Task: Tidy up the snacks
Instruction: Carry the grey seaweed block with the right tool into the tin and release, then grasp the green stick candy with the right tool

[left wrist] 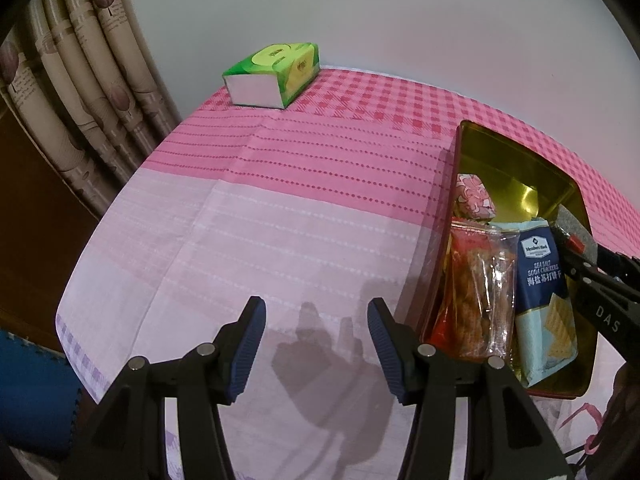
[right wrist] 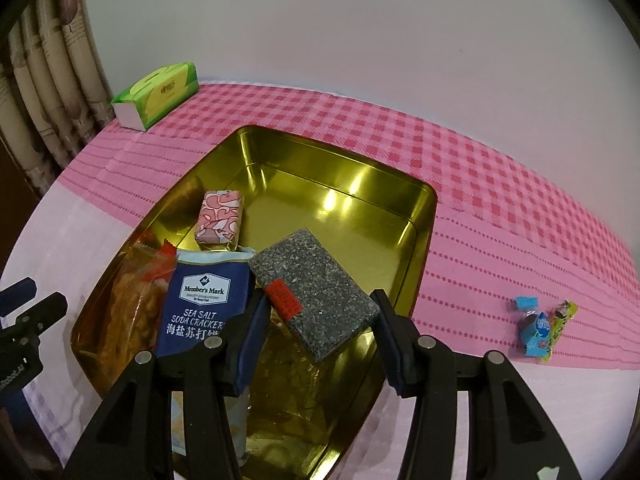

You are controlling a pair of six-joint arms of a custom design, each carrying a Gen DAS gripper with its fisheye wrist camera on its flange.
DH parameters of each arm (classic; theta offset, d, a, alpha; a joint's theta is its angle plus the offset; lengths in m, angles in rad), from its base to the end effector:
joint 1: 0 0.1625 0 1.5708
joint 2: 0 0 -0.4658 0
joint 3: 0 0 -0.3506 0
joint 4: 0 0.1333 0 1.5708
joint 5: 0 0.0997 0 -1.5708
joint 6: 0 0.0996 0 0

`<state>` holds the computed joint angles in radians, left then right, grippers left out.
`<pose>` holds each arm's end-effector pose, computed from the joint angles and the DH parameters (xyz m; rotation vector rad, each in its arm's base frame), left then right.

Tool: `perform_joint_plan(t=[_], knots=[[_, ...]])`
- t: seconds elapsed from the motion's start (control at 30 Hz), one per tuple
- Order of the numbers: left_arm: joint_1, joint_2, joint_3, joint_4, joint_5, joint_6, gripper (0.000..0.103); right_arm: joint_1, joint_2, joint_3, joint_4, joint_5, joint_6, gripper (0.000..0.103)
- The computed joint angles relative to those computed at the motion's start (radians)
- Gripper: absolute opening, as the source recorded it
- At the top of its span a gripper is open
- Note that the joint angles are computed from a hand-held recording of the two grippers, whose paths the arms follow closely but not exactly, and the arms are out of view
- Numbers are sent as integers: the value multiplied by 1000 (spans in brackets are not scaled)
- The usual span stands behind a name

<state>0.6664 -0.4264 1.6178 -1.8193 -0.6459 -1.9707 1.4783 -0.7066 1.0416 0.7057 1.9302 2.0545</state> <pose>-0.3118 -0.5159 -0.0864 -0.5691 1.9475 -0.8384 0.0381 -0.6528 0.2188 1.1005 -2.2897 0.3160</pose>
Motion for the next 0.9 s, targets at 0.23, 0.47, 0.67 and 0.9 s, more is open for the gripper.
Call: perform_joint_plan(t=[0.23,0.47,0.67,0.9], knots=[[1,10,-13,3,0,9,54,-2,-6,-1,12,-6,7,49],[-6,15,-20,8,9,14,54,-3,-42,34,-8,-37,-9,54],[-7,16,-22,12,10,11,54,-24,-64,-6,40,-78,17,55],[-6,20,-30,27,8,10,54,-74,-28,-204,120,-57,75,56]])
